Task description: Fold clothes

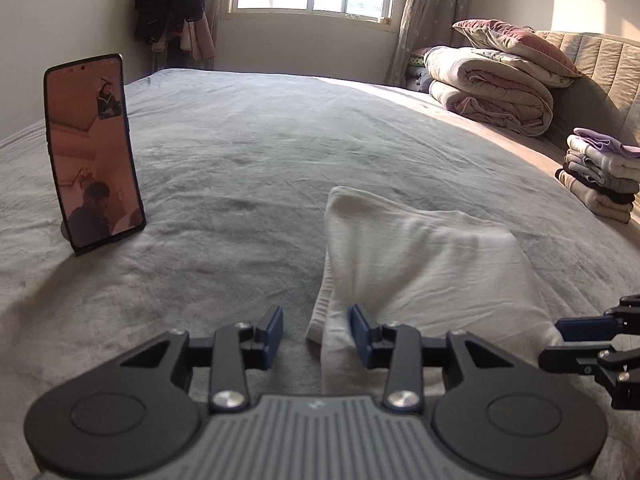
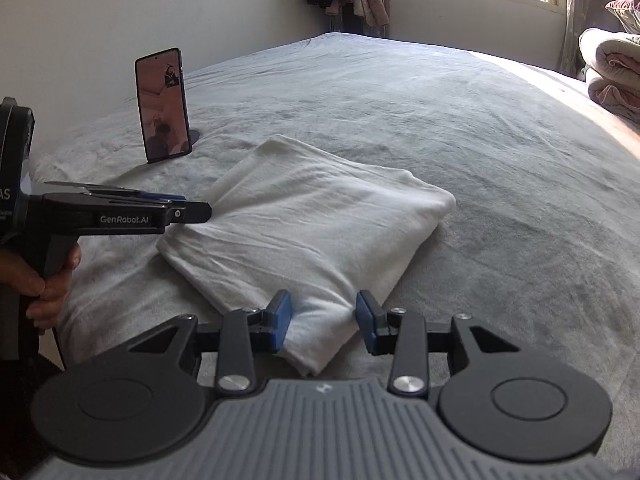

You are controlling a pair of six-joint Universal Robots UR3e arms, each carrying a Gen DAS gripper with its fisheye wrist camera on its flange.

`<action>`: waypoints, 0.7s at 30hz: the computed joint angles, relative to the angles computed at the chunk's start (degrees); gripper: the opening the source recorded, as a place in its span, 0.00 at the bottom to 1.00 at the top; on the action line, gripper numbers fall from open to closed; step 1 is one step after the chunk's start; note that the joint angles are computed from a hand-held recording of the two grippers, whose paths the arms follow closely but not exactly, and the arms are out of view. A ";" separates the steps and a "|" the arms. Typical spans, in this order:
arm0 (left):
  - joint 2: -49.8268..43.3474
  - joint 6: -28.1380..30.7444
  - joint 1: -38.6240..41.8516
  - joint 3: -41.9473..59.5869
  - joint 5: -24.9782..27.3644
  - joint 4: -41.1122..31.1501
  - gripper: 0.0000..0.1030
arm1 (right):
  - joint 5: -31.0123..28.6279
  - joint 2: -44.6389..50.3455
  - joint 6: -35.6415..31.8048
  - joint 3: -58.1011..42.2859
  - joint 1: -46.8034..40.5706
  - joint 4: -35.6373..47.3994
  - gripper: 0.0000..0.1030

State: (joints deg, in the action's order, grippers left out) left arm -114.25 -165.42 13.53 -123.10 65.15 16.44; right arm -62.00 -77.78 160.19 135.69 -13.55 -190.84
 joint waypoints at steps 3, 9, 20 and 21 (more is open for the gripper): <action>2.16 2.18 0.07 -0.31 0.78 -2.71 0.42 | 2.34 -4.12 -1.30 3.26 -2.78 4.68 0.39; 7.28 3.38 2.60 0.03 -2.59 -11.09 0.47 | 7.44 -10.12 -2.81 5.83 -7.73 12.04 0.40; 1.17 -7.62 2.60 5.58 -8.90 -13.62 0.08 | 12.69 -4.52 8.48 0.41 -9.41 12.59 0.40; 1.24 -9.04 2.83 5.07 -8.97 -12.11 0.07 | 12.38 -3.66 9.53 -0.23 -8.92 12.24 0.40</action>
State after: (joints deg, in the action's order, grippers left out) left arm -113.01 -174.46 16.36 -118.02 56.19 4.33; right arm -49.61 -81.43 169.71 135.47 -22.46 -178.60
